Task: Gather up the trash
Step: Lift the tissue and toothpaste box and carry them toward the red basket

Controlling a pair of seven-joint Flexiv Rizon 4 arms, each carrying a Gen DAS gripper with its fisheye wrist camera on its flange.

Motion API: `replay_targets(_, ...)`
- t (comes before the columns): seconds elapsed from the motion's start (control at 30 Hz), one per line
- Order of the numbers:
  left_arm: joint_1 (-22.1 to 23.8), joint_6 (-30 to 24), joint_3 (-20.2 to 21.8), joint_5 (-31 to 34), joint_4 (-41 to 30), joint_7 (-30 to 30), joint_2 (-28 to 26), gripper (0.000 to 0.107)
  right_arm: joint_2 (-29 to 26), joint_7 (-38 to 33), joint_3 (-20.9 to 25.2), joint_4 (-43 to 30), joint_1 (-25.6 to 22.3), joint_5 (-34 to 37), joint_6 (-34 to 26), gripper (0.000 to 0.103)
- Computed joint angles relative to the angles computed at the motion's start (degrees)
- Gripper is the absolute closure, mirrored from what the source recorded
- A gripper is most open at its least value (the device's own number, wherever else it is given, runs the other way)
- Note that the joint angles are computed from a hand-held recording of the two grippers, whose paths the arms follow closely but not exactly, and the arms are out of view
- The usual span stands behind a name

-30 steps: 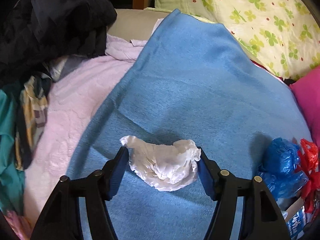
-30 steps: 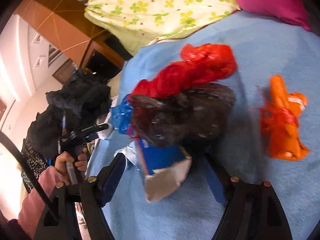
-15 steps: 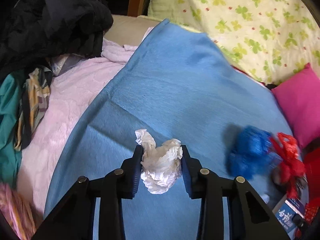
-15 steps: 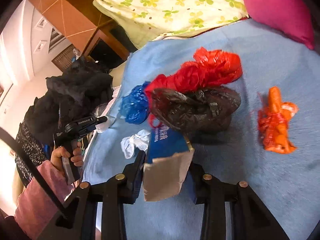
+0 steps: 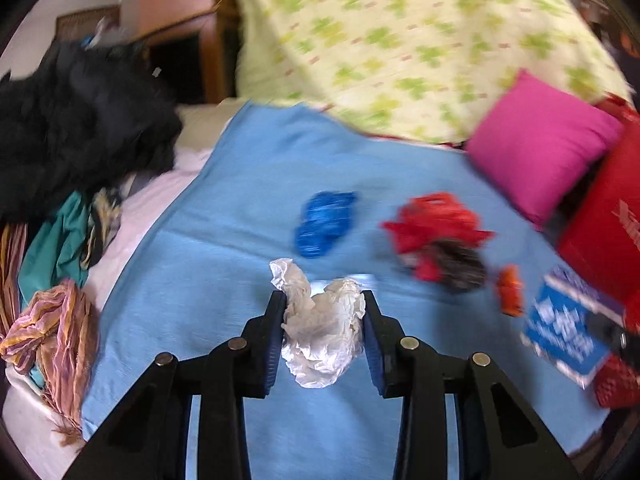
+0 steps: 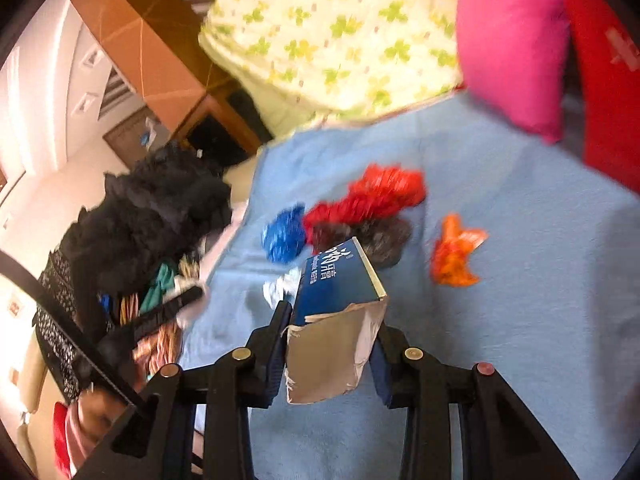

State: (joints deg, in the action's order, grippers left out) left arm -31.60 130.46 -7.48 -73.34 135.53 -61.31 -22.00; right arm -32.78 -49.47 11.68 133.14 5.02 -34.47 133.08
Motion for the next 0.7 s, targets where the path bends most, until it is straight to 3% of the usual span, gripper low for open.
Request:
replay_targets(0.2, -5.69, 9.51, -3.63, -5.49, -4.41, 6.86, -3.23, 0.069, 5.18, -8.82, -2.67, 8.32, 5.32, 16.82, 8.21, 0.065)
replay_targets(0.4, -6.3, 10.85, -5.4, -3.75, -6.46, 9.23, -5.29, 0.068, 6.66, -12.58, -3.13, 11.96, 7.12, 24.7, 14.61, 0.065)
replay_targets(0.7, -6.7, 9.57, -4.82, -2.06, -6.69, 8.26, -7.05, 0.068, 4.89, -12.49, -3.6, 8.08, 10.08, 28.48, 10.37, 0.065)
